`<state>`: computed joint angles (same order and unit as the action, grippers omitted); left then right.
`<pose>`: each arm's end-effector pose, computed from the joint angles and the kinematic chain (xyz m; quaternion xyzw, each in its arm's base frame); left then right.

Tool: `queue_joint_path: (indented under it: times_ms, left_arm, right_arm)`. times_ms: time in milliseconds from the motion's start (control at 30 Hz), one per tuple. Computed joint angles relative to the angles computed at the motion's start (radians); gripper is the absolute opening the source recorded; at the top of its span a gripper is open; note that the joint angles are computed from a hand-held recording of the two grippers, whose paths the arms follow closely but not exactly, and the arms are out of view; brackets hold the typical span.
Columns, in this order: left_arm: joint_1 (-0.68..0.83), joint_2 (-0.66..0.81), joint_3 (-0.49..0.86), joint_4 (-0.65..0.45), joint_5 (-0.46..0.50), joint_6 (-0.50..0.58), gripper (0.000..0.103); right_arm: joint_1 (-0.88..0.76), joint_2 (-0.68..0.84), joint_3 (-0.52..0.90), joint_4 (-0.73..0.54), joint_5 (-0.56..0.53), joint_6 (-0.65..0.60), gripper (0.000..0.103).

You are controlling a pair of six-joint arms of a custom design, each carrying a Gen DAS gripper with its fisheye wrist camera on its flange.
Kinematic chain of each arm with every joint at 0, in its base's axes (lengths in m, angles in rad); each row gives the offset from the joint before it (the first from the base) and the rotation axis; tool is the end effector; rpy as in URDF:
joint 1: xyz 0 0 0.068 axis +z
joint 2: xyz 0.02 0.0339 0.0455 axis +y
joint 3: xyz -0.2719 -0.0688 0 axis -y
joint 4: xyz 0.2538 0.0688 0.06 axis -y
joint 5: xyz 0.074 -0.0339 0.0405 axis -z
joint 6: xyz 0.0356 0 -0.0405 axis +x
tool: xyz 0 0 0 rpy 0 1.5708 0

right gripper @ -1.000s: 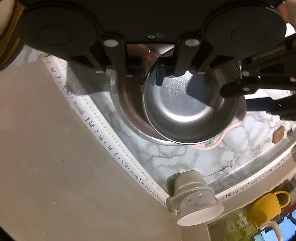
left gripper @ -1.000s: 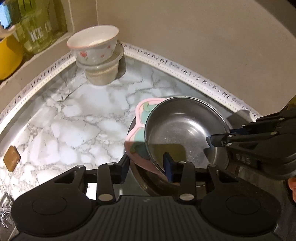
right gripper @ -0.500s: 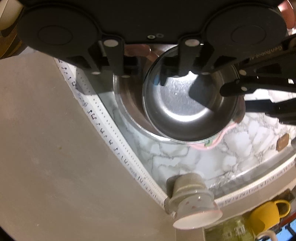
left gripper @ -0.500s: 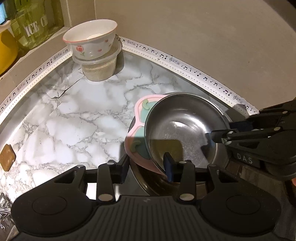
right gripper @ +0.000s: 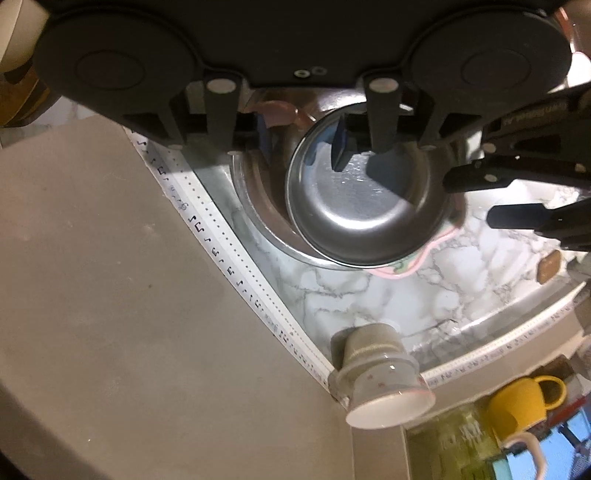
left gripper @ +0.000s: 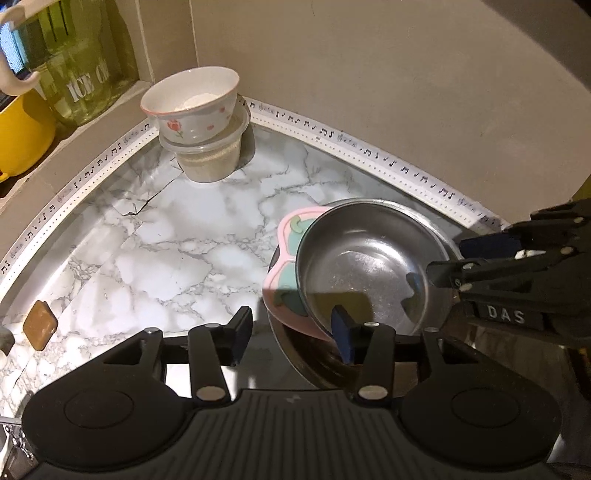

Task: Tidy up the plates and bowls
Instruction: 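Lower the pink pot onto the pink bear-shaped plate with both grippers, then open both grippers and release the pink pot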

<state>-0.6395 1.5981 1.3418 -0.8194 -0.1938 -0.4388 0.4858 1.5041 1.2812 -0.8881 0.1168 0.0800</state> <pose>0.2768 -0.1973 0.2831 0.0731 0.9625 -0.0447 0.2574 0.2771 0.1416 0.2892 -0.1828 0.9548 0.0089 0.2343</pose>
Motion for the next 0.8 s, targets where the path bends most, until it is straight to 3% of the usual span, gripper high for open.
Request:
queue_joint_path:
  times_ms: [333,433,667,800]
  left_arm:
    - [-0.077,-0.103,0.001,-0.049,-0.034,-0.043,0.046]
    - [-0.119,-0.139,0.004,-0.074,-0.059,-0.059,0.055]
    - [-0.229,-0.189,0.036,-0.131,-0.098,-0.130,0.057]
    - [-0.311,-0.192,0.061,-0.162,-0.135,-0.172,0.066]
  right_arm:
    - [-0.003,-0.211,-0.066,-0.058,-0.060,0.014,0.038]
    - [-0.011,-0.282,-0.085,-0.086,-0.073,0.017,0.038]
    - [-0.015,-0.455,-0.128,-0.158,-0.089,0.041,0.041]
    - [-0.015,-0.550,-0.146,-0.216,-0.092,0.056,0.044]
